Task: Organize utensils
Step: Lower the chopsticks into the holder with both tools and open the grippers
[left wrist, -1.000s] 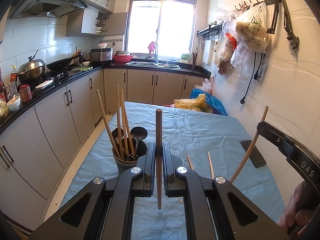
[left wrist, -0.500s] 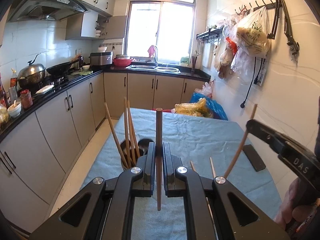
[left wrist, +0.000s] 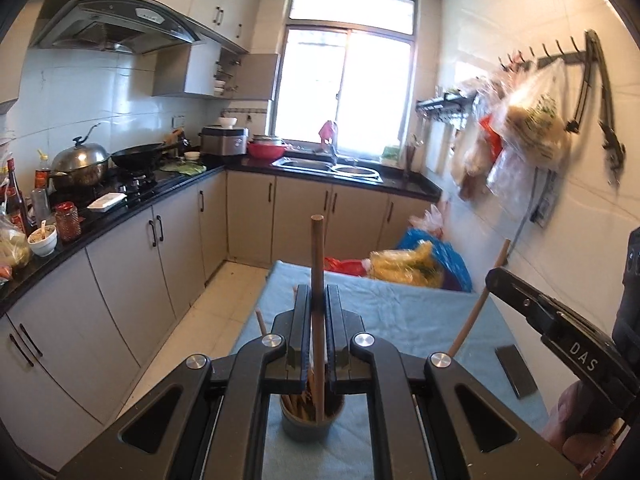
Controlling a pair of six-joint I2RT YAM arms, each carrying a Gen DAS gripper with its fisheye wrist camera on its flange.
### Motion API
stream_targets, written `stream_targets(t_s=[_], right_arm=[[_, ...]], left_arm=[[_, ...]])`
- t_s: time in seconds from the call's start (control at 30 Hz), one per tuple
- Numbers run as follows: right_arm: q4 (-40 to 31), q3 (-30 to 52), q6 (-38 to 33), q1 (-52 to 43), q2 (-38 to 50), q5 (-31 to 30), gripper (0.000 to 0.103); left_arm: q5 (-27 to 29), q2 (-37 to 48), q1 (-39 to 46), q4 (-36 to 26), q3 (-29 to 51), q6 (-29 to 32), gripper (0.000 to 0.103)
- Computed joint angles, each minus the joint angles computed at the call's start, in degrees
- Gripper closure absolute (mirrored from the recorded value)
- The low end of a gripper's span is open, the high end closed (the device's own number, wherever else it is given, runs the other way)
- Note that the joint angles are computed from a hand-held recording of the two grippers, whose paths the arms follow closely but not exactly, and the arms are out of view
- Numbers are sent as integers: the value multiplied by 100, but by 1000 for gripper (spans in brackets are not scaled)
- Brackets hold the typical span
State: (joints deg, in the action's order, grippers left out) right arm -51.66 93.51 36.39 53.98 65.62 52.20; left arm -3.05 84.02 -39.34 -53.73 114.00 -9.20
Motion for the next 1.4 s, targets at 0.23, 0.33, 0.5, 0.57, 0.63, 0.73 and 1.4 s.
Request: stream_targets(t_s=[0.23,0.33,0.5,0.57,0.63,0.73,1.4], right_arm=[[1015,-117,-523,-856,357,-644,97],[1325,-388,-564,-1140,441,-962,97],[1510,-777,-466,-1416,550,-1344,97],[1581,-954,-425,-1486,550,-1434,97],[1620,-1092,-350,-1570,540,-1569,97],[1596,-1220,-270,-1648,538,-1691,97],[1114,-1430,193,-1519,-39,-2152,88]], left_arm=[[-1,342,211,486,-183,-101,97],[206,397,344,650,-492,-144,97],[313,346,430,949,-1071,-140,97],[303,318,441,1030,-1230,-133,97],[362,279,496,1104,-1400,-132,97],[458,235,589,1166,-1602,-130,97],[689,-301,667,970,-1836,-170,92]])
